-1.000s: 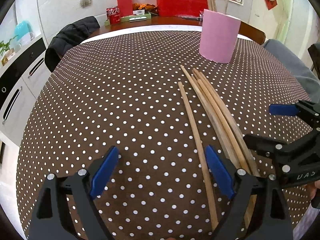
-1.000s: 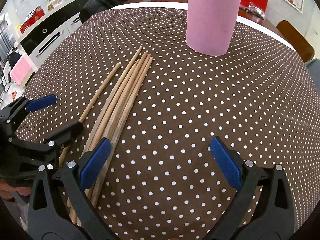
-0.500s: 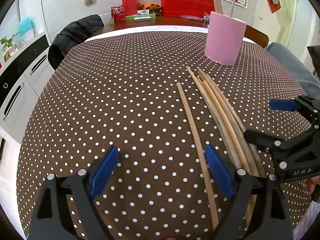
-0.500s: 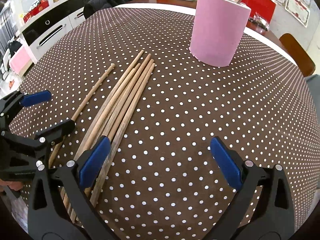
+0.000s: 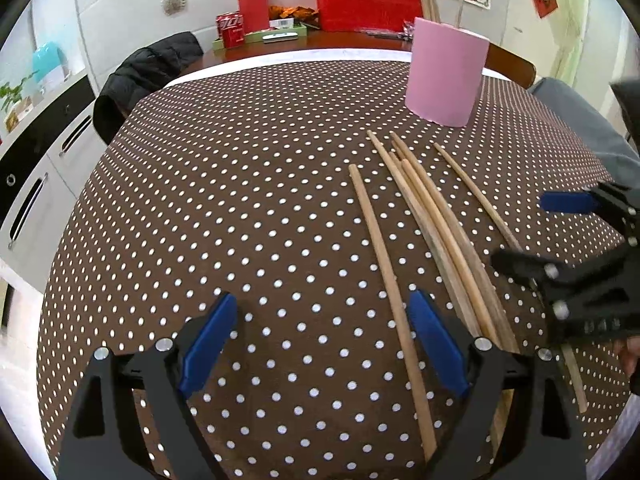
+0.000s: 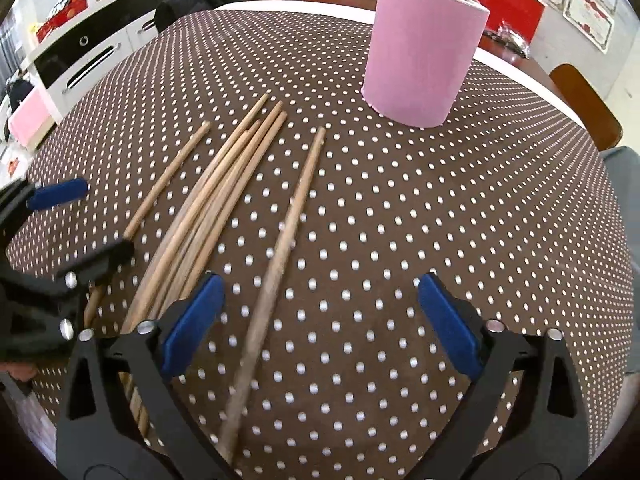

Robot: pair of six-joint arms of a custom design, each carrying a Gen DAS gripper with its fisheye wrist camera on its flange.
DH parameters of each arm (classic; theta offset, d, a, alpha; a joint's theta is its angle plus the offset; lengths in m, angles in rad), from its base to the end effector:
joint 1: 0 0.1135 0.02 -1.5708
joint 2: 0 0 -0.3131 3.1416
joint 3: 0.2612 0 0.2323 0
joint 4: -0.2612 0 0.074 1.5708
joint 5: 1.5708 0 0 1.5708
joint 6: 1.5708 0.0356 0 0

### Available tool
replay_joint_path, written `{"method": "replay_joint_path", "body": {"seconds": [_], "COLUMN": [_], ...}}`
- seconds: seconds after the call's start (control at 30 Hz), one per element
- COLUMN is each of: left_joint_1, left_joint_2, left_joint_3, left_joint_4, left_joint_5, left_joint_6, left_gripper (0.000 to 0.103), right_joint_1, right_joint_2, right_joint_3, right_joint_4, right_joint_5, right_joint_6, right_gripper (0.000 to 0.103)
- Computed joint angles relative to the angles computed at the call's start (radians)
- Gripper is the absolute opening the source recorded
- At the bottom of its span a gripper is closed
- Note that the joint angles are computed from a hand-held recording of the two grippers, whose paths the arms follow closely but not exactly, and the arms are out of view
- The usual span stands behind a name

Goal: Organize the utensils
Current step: 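Lower both open grippers over the pile, each aligning on one chopstick, then close the left gripper on a chopstick while the right gripper closes on another, then lift both held chopsticks upright and carry them above the pink cup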

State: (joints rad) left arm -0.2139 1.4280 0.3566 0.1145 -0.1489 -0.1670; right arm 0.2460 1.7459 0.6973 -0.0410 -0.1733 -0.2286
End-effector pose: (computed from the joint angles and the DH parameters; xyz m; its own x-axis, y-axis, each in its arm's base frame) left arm 0.1951 -0.0370 0.1659 -0.8087 0.0075 -0.5882 -0.0081 0.9997 0.0238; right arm 0.2788 0.0763 0.1605 -0.7655 -0.4223 -0.4854 -0.5038 0.8627 0.0440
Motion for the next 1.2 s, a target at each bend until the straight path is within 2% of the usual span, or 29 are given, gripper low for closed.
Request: {"method": "replay_joint_path", "body": {"seconds": [0.07,0.13,0.2,0.23,0.27,0.33,0.4,0.57,0.77,0.97,1.2], "left_joint_1": [0.002,0.000,0.013,0.006,-0.002,-0.025,-0.037,-0.028,-0.063,-0.118,-0.179], "left_joint_2": [0.018,0.038,0.047,0.048,0.048,0.056,0.056,0.019,-0.085,-0.156,-0.187], "left_joint_3": [0.036,0.064,0.080,0.087,0.099,0.125,0.122,0.089,0.105,0.185,0.323], "left_joint_4": [-0.038,-0.056,-0.061,-0.063,-0.072,-0.100,-0.092,-0.054,-0.060,-0.083,-0.097], "left_joint_5": [0.004,0.009,0.053,0.049,0.056,0.040,0.035,0.033,-0.020,-0.052,-0.104], "left_joint_6": [0.018,0.041,0.054,0.059,0.065,0.055,0.048,-0.016,-0.069,-0.066,-0.043], "left_gripper": [0.087,0.086,0.076,0.063,0.037,0.006,0.005,0.005,0.005,0.005,0.005], "right_joint_1": [-0.002,0.005,0.014,0.017,0.020,0.025,0.001,-0.119,-0.241,-0.343,-0.387], "right_joint_2": [0.014,0.023,0.030,0.032,0.030,0.029,0.023,-0.010,-0.089,-0.204,-0.284], "right_joint_3": [0.028,0.054,0.072,0.076,0.079,0.088,0.075,0.019,-0.016,-0.019,0.054], "right_joint_4": [-0.016,-0.033,-0.046,-0.049,-0.051,-0.061,-0.057,-0.033,-0.005,0.023,0.061], "right_joint_5": [-0.015,-0.014,-0.012,-0.015,-0.017,-0.017,-0.051,-0.166,-0.327,-0.455,-0.525], "right_joint_6": [0.010,0.007,0.008,0.007,0.007,0.011,0.005,-0.016,-0.015,0.016,0.106], "right_gripper": [0.069,0.059,0.050,0.040,0.024,0.010,0.006,0.006,0.006,0.006,0.006]}}
